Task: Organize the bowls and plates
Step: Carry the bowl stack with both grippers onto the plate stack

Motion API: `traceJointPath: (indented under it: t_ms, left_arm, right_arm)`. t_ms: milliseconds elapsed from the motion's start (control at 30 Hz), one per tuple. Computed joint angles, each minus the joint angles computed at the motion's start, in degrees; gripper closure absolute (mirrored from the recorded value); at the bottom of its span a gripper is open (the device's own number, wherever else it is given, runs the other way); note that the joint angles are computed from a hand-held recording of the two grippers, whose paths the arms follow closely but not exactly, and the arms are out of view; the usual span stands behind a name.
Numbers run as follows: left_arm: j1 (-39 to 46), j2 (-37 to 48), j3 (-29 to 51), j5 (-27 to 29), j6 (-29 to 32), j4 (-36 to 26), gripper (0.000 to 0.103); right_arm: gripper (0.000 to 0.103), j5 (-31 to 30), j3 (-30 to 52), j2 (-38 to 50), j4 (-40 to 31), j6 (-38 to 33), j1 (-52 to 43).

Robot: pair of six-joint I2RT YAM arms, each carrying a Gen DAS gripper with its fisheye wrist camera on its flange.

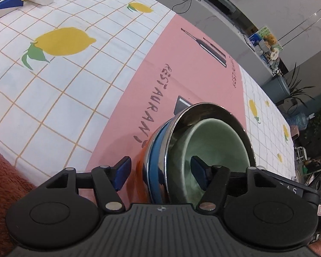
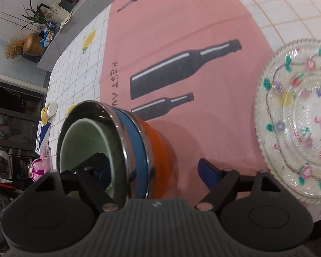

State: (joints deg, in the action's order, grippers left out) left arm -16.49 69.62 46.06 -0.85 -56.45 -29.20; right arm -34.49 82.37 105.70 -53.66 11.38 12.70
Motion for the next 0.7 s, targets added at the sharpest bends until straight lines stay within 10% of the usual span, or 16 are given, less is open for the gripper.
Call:
traceJointPath:
  t_ms: [700]
  left_arm:
    - [0.11,-1.62,-1.73,1.02,-1.04,2.41,0.05]
  right_arm:
    - [0.052,-4.99,-4.14,-2.49,3.31,2.66,-1.47]
